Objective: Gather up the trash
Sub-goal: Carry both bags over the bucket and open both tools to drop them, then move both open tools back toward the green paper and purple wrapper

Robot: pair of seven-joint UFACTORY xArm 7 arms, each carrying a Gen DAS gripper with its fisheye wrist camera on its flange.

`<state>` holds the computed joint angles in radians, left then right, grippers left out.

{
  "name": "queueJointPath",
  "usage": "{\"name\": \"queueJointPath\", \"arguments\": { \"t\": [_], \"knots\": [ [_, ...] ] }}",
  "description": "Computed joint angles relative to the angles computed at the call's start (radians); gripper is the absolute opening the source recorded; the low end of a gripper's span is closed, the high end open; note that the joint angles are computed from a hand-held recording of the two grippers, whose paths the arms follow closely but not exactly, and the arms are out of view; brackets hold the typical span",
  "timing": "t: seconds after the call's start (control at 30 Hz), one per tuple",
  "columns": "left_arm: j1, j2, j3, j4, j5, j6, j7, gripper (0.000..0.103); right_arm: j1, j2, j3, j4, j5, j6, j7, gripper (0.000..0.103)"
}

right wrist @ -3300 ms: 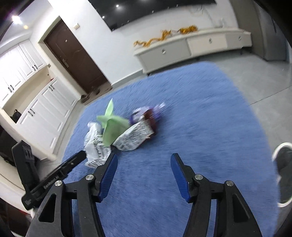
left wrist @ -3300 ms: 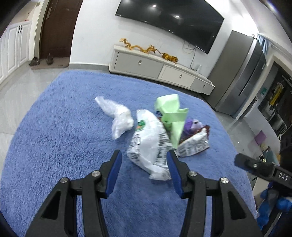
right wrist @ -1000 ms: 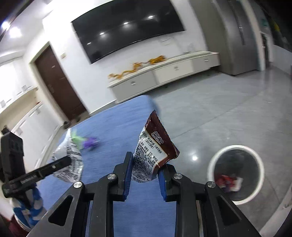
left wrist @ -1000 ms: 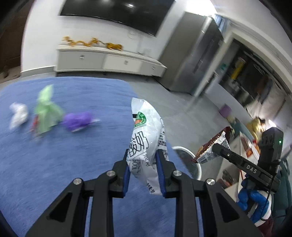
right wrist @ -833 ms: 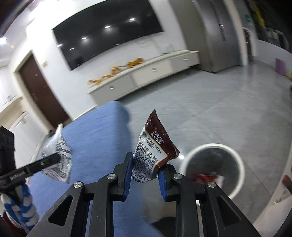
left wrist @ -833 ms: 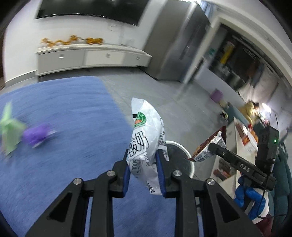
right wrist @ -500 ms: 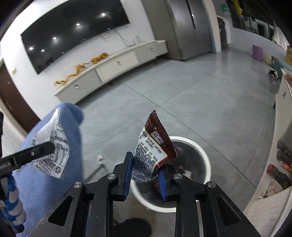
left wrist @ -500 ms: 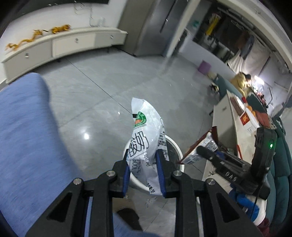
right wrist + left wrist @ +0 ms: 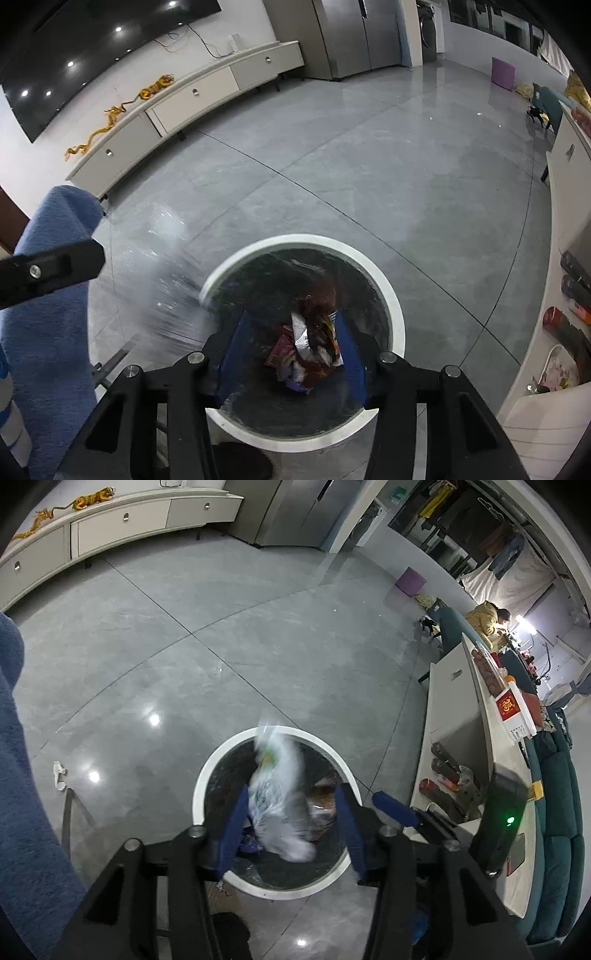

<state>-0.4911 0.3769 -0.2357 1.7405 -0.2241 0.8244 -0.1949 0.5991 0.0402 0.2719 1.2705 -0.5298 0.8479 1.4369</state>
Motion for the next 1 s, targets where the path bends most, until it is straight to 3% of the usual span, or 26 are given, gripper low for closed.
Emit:
{"name": "queueJointPath", "arguments": {
  "t": [0.27,0.47,0.6,0.77,1.0],
  "knots": [
    [0.001,-0.065,0.002,-0.069,-0.003,-0.045,-0.013,0.047,-0.01,-0.046,0.011,-0.036,0.014,0.01,0.031,0.046],
    [-0.006,-0.216,0.02,-0.213,0.072,-0.147,-0.091,0.047,-0.007,-0.07,0.041,0.014,-0.026,0.074,0.04,0.046],
    [0.016,-0.342,0.019,-0.321,0.087,-0.204,-0.12,0.047,0.018,-0.066,0.068,0.096,-0.075,0.134,0.059,0.046],
    [0.05,-0.512,0.022,-0.422,0.138,-0.175,-0.143,0.047,0.066,-0.034,0.094,0.226,-0.154,0.204,0.07,0.046],
    [0.113,-0.777,0.052,-0.576,0.147,-0.146,-0.131,0.047,0.227,0.122,0.091,0.549,-0.3,0.343,0.018,0.046]
  ]
}}
